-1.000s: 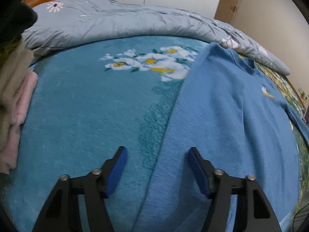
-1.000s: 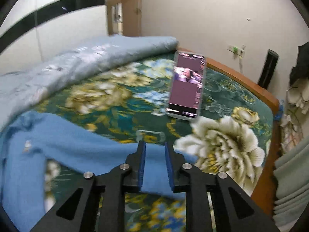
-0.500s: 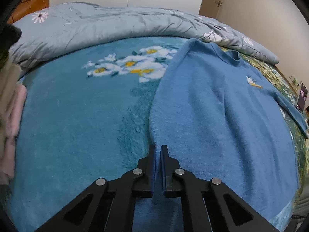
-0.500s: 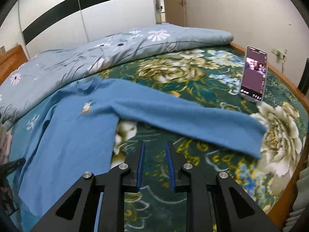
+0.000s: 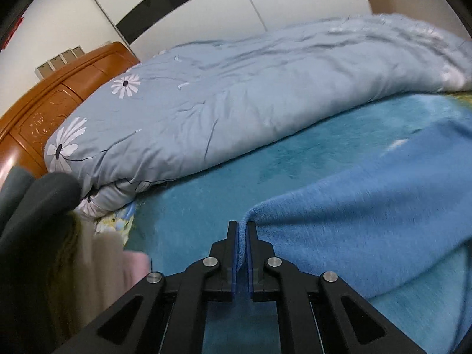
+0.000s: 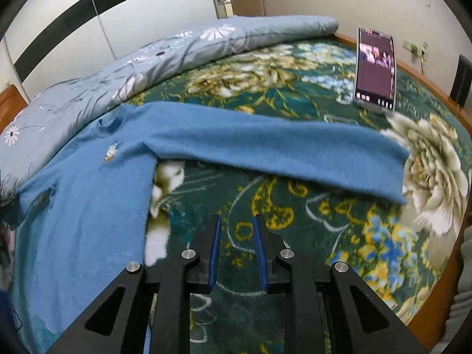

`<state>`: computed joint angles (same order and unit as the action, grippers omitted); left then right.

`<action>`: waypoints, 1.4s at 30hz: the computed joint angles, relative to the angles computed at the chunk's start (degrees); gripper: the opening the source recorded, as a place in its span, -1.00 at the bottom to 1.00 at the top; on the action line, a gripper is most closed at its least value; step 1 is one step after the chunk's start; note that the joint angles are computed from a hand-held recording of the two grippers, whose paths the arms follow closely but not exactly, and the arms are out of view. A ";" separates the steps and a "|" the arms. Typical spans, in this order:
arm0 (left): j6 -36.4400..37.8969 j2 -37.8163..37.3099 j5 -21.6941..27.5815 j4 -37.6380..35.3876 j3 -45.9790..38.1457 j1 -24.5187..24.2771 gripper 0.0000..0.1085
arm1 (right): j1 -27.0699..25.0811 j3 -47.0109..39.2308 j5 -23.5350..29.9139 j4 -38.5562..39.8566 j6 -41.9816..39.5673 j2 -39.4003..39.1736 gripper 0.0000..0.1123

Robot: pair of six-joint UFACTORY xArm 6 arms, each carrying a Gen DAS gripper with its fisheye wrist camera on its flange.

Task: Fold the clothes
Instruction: 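Grasp the sweatshirt hem with the left tool and pull it straight, then grasp the hem with both tools to smooth the sweatshirt flat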

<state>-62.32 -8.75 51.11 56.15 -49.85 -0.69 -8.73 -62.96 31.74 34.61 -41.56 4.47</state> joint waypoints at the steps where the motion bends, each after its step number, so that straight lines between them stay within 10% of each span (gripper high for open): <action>1: 0.53 1.79 0.16 -0.48 -1.24 0.58 -0.91 | -0.04 0.06 0.24 -0.15 0.13 0.17 -0.61; 11: 2.70 2.66 -8.16 -9.59 0.28 3.59 -0.80 | 1.30 2.06 2.10 1.82 -3.94 -1.59 -0.61; 15: 2.10 -6.55 -13.18 -13.82 7.75 1.57 -0.39 | 1.86 3.40 5.34 4.69 -7.12 -3.21 -0.61; 22: 22.98 -22.34 -32.03 -42.91 25.41 -8.31 -0.19 | -0.08 6.19 15.10 10.08 -9.69 -4.99 -0.57; 42: 53.31 -35.40 -34.64 -99.50 37.84 -26.57 -0.21 | -8.65 11.24 36.33 17.15 -15.88 -7.94 -0.46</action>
<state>-9.01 -44.15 16.47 -43.35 -12.01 -27.26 -17.38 -51.72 68.07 51.76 -57.44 -3.47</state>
